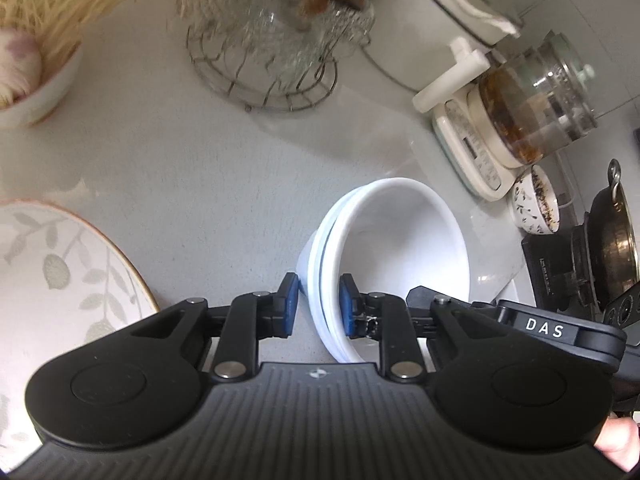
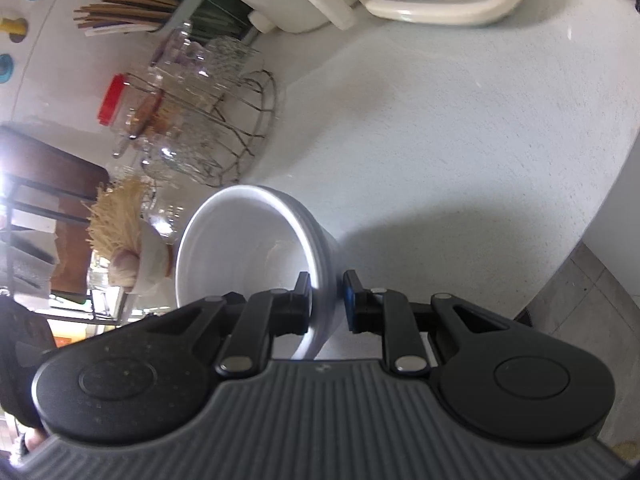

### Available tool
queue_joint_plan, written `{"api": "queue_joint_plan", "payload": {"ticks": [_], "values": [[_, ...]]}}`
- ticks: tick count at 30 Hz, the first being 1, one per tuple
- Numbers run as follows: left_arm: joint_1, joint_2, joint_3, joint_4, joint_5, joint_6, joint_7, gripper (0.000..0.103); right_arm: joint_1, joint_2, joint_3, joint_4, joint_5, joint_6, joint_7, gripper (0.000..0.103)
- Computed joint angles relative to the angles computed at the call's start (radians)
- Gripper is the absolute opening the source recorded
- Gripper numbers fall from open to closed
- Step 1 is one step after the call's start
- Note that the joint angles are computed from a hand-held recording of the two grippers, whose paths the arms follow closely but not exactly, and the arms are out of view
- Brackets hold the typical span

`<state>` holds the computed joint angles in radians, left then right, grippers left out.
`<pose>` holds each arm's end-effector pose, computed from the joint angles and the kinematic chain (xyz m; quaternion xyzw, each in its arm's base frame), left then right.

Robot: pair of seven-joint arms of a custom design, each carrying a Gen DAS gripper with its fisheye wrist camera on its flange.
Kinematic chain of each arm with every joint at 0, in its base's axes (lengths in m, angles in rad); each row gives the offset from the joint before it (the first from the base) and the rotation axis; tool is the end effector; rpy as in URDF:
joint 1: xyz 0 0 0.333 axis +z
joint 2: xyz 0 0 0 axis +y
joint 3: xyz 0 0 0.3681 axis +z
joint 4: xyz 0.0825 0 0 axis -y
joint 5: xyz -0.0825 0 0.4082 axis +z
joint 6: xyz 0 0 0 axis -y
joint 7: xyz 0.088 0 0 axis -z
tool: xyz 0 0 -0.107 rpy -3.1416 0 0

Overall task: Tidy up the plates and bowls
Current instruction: 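Lift the white bowl stack and carry it over the leaf-pattern bowls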

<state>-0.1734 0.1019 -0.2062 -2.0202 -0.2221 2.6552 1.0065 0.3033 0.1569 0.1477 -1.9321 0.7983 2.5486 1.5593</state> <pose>0.5981 -0.2276 0.5005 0.7903 -0.5472 0.2757 0.0007 0.5989 0.2742 0.4937 -0.6191 0.6974 0.1378 0.3337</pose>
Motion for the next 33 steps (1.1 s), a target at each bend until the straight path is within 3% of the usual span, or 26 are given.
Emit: {"api": "queue_joint_plan", "payload": {"ticks": [10,21,33], "values": [[0.009,-0.067,0.01,-0.03,-0.015,0.006,-0.005,0.025,0.012,-0.014,0.005,0.026,0.007,0.006,-0.017,0.02],[0.024,-0.186,0.029,-0.12,0.05,0.034,-0.073,0.025,0.034,-0.01,0.02,0.082,0.023,-0.021,-0.076,0.02],[0.094,-0.351,0.011,-0.24,0.225,0.084,-0.268,0.026,0.059,0.028,0.05,0.186,0.056,-0.075,-0.156,0.02]]}}
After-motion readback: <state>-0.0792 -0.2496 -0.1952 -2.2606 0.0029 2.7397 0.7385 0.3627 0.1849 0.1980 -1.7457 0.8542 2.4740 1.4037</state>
